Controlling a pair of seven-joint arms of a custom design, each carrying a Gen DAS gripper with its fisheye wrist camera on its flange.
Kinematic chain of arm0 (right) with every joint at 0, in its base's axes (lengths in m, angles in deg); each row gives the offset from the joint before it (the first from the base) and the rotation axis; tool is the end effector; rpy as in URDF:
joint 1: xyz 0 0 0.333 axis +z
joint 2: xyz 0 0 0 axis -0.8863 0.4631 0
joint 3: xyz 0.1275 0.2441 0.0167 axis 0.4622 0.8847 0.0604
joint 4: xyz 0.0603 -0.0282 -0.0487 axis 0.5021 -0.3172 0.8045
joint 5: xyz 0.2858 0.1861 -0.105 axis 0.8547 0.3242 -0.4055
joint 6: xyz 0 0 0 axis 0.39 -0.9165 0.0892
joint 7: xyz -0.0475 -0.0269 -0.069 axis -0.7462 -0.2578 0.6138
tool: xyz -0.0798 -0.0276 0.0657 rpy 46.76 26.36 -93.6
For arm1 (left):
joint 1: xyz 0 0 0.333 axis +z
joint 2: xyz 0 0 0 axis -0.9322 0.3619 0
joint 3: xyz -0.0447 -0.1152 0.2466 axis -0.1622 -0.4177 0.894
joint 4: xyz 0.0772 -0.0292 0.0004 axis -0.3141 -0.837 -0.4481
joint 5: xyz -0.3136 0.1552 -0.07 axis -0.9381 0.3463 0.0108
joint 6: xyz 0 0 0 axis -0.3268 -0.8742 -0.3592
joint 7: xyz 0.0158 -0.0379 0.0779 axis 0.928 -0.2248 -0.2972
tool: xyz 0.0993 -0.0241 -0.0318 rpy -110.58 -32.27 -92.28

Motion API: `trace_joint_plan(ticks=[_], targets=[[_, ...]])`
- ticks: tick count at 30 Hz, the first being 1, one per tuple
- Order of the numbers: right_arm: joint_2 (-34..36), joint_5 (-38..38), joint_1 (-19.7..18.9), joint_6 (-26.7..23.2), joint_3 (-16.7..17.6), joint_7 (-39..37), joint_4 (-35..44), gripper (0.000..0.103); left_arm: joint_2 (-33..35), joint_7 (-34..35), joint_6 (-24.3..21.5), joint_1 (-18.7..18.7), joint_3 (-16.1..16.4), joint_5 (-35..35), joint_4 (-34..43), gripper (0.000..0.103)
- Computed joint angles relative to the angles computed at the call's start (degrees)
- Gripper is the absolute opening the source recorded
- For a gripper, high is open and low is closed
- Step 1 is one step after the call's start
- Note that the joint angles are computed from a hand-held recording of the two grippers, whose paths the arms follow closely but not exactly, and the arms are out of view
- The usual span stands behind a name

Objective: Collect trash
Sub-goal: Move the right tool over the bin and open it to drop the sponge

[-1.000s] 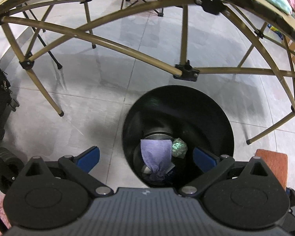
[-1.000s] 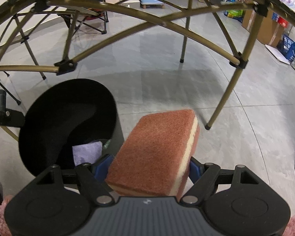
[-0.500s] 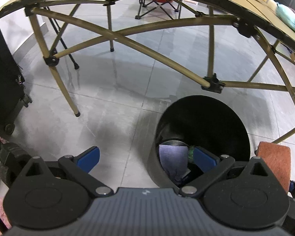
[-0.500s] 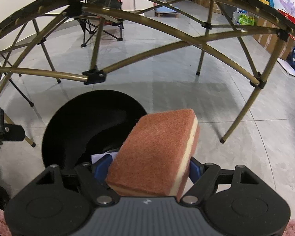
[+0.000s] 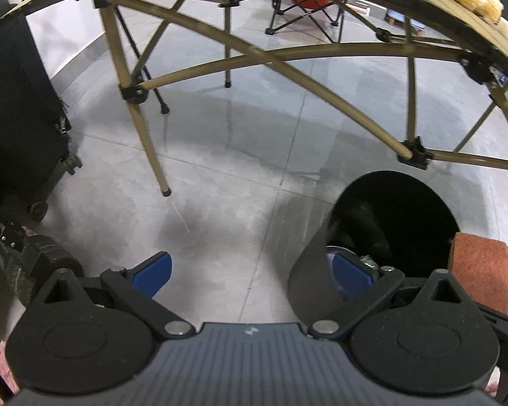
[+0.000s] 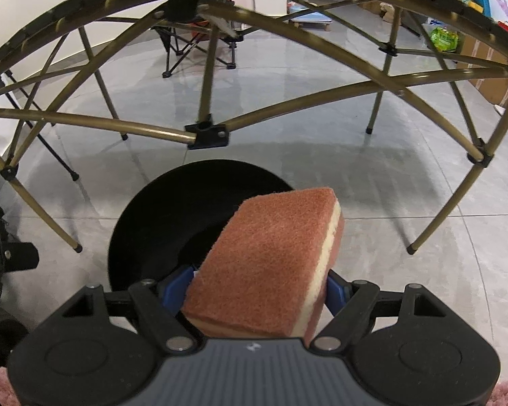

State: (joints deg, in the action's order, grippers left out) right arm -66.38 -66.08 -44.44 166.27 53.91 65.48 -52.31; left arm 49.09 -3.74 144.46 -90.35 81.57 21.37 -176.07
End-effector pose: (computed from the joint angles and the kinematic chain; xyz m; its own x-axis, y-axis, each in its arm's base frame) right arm 0.6085 0.2047 0.4062 0.0381 -0.9963 -0.0764 -0.8557 0.0070 -0.5175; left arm 0.5822 -0.2963 0.4462 0.3129 -0.9495 0.0240 -0.8428 -0.2892 -0.4539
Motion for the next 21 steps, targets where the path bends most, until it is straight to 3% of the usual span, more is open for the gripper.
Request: trace_joint_plan(ticks=[21], targets=[[7.0, 4.4, 1.5, -5.9, 1.2, -2.6, 9.8, 0.078, -4.1, -0.7, 0.6, 3.4, -0.3, -0.6, -7.8, 0.103]])
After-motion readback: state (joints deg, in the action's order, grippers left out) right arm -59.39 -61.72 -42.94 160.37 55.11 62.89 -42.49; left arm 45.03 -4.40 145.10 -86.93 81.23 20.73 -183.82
